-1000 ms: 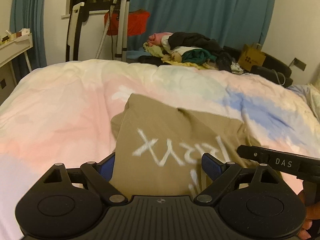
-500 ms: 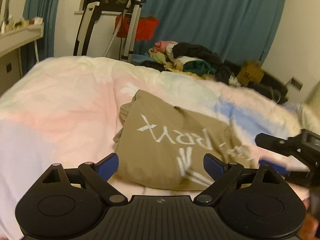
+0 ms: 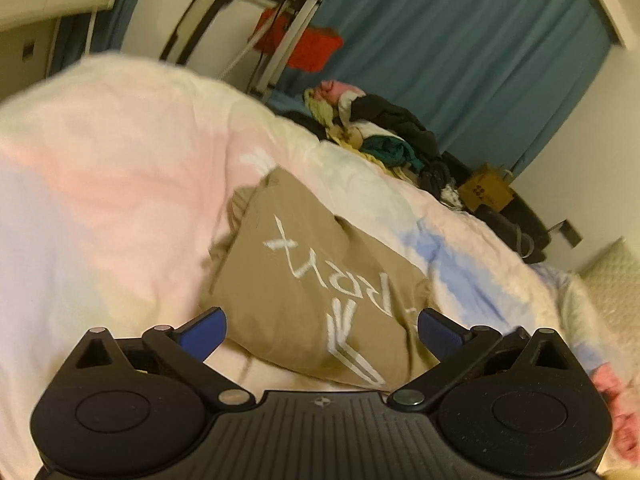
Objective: Fold clothes
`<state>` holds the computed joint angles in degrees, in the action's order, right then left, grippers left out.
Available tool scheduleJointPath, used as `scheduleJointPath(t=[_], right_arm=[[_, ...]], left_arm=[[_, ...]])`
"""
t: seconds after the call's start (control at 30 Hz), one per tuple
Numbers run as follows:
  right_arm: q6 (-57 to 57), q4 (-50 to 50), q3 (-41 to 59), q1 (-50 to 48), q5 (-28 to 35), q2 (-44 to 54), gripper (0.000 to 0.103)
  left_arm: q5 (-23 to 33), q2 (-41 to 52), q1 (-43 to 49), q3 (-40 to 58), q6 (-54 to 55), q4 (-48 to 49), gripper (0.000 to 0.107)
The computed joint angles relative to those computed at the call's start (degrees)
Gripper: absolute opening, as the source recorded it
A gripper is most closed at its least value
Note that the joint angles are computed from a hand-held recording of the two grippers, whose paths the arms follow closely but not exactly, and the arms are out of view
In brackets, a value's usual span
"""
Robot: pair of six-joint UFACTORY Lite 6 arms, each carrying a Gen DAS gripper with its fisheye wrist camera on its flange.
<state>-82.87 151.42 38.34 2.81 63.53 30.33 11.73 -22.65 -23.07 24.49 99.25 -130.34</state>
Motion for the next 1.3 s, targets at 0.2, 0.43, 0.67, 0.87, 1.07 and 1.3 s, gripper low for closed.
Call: scheduleJointPath(t=[0.2, 0.43, 0.67, 0.87, 1.07, 1.3], right_arm=[[0.7, 4.8, 1.5, 0.7, -0.1, 2.2, 0.047], [-3.9, 7.1, 0.0, 2.8, -3.3, -3.2, 0.021], [-6.8, 7.5, -3.1, 2.1, -1.9, -6.9, 0.02], [-8.2, 7.7, -4.2, 2.2, -2.8, -8.0, 0.02], [-10.6, 9.6, -6.8, 2.9, -3.3, -10.5, 0.02], [-11.4, 11.1, -10.5, 3.3, -4.6, -15.9, 0.02]], left_arm=[[19.6, 8.0, 7.9, 0.5, -14.3, 15.6, 0.103], [39.0, 29.2, 10.2, 8.5, -15.4, 16.5, 0.103], [47.6, 39.7, 17.3, 8.3, -15.7, 6.8, 0.097], [52.4, 43.9, 22.7, 6.3, -16.6, 3.9, 0.075], [50.1, 41.7, 20.7, 4.7, -13.5, 0.7, 0.048], [52.4, 40.0, 23.6, 3.0, -12.2, 3.5, 0.034]])
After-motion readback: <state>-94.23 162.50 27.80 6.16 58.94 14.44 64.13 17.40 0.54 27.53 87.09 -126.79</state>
